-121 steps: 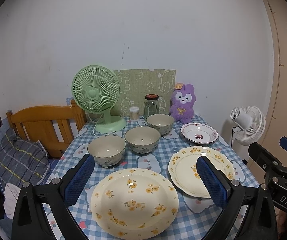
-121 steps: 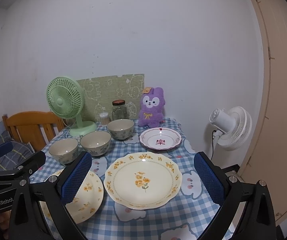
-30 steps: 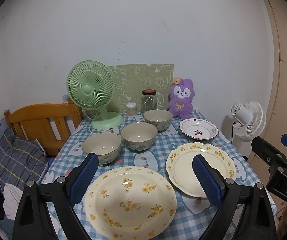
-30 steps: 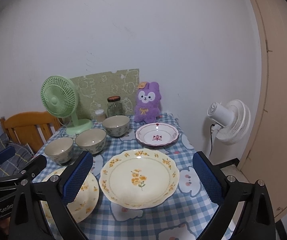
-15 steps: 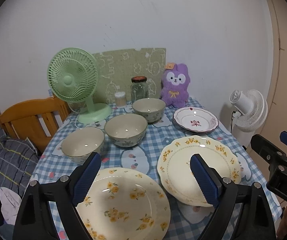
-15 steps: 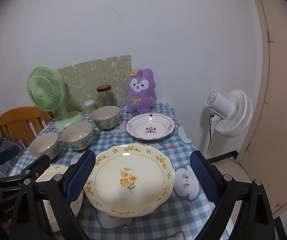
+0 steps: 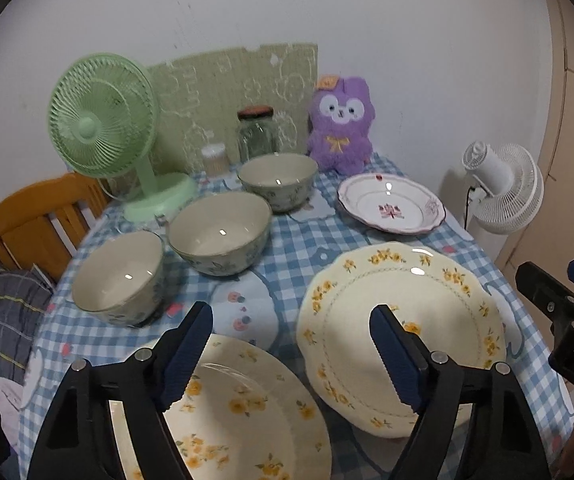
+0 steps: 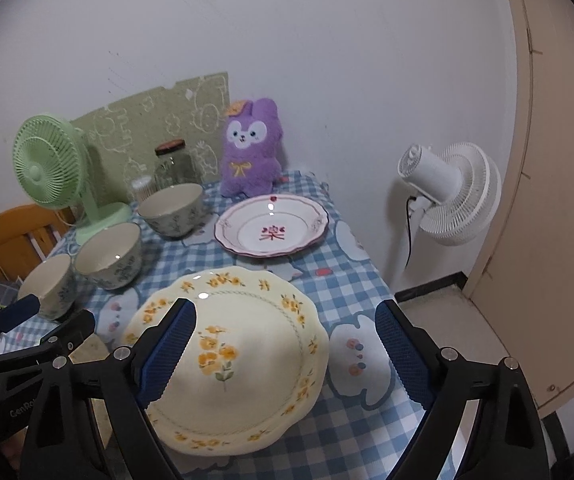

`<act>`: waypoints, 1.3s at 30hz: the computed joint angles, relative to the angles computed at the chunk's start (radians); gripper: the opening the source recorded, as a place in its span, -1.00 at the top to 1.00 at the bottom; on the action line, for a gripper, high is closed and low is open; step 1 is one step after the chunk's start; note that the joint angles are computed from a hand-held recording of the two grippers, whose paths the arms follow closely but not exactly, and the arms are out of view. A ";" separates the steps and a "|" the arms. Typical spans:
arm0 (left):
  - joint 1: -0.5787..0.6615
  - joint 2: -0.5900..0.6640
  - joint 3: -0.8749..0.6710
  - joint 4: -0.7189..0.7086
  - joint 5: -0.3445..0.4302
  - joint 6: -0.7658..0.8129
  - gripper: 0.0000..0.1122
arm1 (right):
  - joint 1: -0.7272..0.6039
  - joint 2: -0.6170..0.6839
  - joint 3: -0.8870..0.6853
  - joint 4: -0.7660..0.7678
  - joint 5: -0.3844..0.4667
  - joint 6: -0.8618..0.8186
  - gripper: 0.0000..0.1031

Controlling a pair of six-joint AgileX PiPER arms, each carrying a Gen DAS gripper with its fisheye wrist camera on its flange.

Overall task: Organize plates and bowls
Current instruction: 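Move the right tool to the scalloped yellow-flower plate rim and grasp it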

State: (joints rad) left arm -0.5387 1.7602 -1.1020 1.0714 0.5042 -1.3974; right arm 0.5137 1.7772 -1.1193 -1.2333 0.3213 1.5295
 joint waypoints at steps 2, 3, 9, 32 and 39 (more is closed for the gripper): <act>0.014 0.024 -0.023 -0.049 -0.020 0.054 -0.43 | -0.018 0.029 -0.024 0.056 -0.014 -0.051 -0.79; 0.018 0.039 -0.039 -0.074 -0.019 0.085 -0.43 | -0.022 0.039 -0.034 0.081 -0.018 -0.074 -0.78; 0.052 0.125 -0.130 -0.217 -0.015 0.248 -0.36 | -0.050 0.118 -0.105 0.259 -0.026 -0.245 -0.72; 0.113 0.351 -0.383 -0.575 0.034 0.674 0.06 | -0.095 0.335 -0.320 0.682 0.066 -0.690 -0.33; 0.145 0.389 -0.432 -0.720 0.060 0.789 0.26 | -0.098 0.372 -0.363 0.701 0.102 -0.720 -0.14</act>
State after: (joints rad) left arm -0.3936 2.1487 -1.5342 0.3517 0.5639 -0.6082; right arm 0.4154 2.1490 -1.4823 -0.5321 0.4232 0.8090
